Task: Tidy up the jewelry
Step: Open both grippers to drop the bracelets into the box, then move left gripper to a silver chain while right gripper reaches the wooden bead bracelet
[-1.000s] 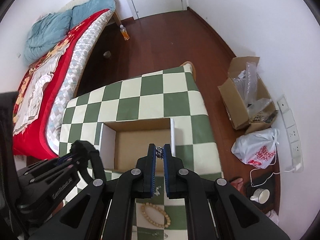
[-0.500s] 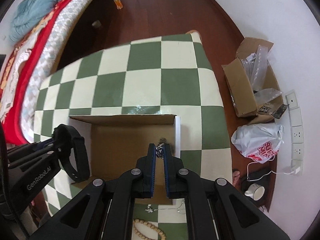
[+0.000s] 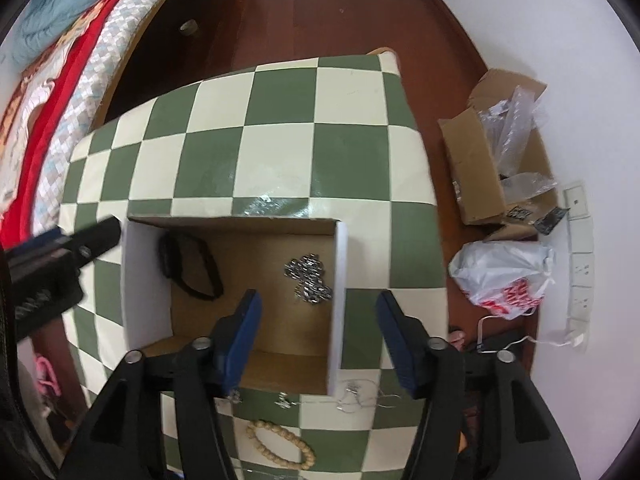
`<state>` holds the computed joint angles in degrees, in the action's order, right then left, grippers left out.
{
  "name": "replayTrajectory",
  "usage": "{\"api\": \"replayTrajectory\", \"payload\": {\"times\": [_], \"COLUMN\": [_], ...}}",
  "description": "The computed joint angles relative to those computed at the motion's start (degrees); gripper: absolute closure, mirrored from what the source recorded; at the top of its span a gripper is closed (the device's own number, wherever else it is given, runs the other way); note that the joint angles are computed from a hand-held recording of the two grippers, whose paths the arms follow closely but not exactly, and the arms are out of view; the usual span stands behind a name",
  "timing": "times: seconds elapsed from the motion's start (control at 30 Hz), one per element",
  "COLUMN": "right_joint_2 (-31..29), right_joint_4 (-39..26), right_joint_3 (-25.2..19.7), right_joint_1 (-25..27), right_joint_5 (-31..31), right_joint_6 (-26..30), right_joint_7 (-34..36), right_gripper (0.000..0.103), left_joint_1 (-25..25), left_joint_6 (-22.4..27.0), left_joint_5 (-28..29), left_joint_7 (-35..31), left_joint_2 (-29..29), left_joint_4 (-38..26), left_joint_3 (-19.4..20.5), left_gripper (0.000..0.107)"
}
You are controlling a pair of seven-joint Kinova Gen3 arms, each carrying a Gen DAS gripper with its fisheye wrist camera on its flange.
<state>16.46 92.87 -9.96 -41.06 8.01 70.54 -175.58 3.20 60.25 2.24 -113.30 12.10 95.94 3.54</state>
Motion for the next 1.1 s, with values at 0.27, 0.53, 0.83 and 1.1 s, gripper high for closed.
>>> {"api": "replayTrajectory", "payload": {"times": [0.27, 0.53, 0.83, 1.1], "right_joint_2": [-0.25, 0.66, 1.58, 3.0], "right_joint_4": [1.82, -1.28, -7.33, -13.84], "right_joint_3": [-1.39, -2.46, -3.66, -4.5], "right_joint_1": [-5.21, -12.37, -20.76, -27.81], "right_joint_5": [1.81, 8.21, 14.31, 18.61], "right_joint_6": [-1.75, 4.96, 18.26, 28.96], "right_joint_7": [-7.65, -17.8, -26.63, -32.12], "right_gripper": [0.004, 0.001, 0.001, 0.001], "left_joint_1": [-4.3, -6.87, -8.58, -8.86], "left_joint_6": [-8.64, -14.26, -12.42, -9.53], "left_joint_5": [5.13, 10.1, 16.69, 19.99], "left_joint_7": [-7.0, -15.52, -27.69, -35.25], "left_joint_2": [-6.75, -14.39, -23.17, -31.68], "left_joint_4": [9.86, 17.18, 20.78, 22.43], "left_joint_3": [-1.61, -4.44, -11.38, -17.92], "left_gripper": [0.005, 0.005, 0.005, 0.005]}}
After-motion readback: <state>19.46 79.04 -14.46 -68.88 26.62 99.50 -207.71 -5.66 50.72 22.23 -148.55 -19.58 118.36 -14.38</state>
